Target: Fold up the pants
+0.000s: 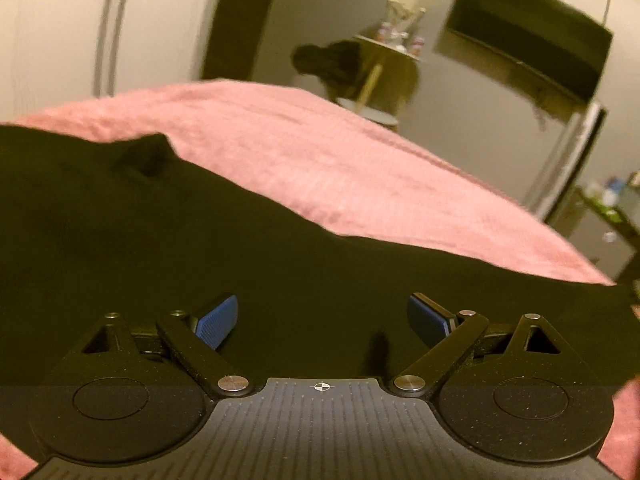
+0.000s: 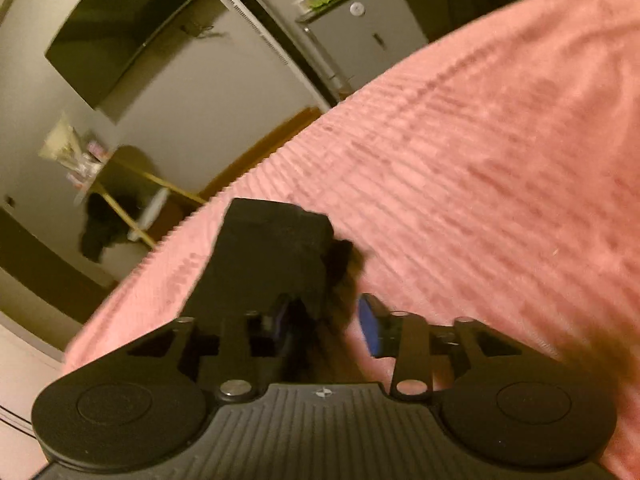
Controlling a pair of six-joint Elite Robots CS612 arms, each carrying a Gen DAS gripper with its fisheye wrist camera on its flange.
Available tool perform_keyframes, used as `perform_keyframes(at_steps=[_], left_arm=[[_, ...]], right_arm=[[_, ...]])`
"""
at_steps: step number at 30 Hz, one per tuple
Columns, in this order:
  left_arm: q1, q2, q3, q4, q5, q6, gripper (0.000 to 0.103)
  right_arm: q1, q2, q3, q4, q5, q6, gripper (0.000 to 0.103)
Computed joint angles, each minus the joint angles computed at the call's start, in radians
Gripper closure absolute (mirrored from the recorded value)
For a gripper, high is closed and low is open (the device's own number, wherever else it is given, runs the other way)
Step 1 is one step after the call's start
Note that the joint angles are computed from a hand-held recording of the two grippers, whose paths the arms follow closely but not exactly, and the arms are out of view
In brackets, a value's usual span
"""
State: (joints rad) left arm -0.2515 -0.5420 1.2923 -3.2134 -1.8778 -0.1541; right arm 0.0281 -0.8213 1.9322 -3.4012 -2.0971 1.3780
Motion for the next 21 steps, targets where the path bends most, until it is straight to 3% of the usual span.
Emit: perform_keyframes(at_steps=[2, 4, 7, 8, 9, 11, 14, 17, 18, 21], left_arm=[[0.009, 0.004, -0.015, 0.056, -0.083, 0.003, 0.001], [0.003, 0.003, -0.016, 0.088, -0.071, 0.052, 0.001], [-0.007, 0.000, -0.009, 0.087, -0.025, 0.124, 0.001], [-0.008, 0.001, -0.009, 0.084, -0.018, 0.123, 0.001], [-0.008, 0.002, -0.011, 0.083, -0.017, 0.116, 0.001], [-0.005, 0.003, -0.013, 0.074, -0.026, 0.084, 0.001], [0.004, 0.010, -0.024, 0.076, -0.055, 0.034, 0.001], [0.005, 0.009, -0.024, 0.076, -0.051, 0.037, 0.001], [0.004, 0.008, -0.022, 0.076, -0.048, 0.042, 0.001], [0.007, 0.006, -0.020, 0.070, -0.056, 0.026, 0.001]], right_arm=[[-0.002, 0.022, -0.005, -0.067, 0.010, -0.017, 0.045], [0.001, 0.038, -0.018, -0.099, 0.006, -0.036, 0.045], [-0.011, 0.053, -0.031, -0.142, 0.032, -0.060, 0.059], [-0.012, 0.055, -0.037, -0.142, 0.032, -0.070, 0.082], [-0.012, 0.059, -0.043, -0.147, 0.027, -0.090, 0.090], [-0.010, 0.074, -0.042, -0.217, 0.024, -0.098, 0.090], [-0.024, 0.089, -0.036, -0.257, 0.061, -0.023, 0.079], [-0.032, 0.098, -0.033, -0.272, 0.080, 0.024, 0.084], [-0.030, 0.093, -0.033, -0.262, 0.074, 0.031, 0.090], [-0.012, 0.079, -0.047, -0.248, 0.028, 0.014, 0.095]])
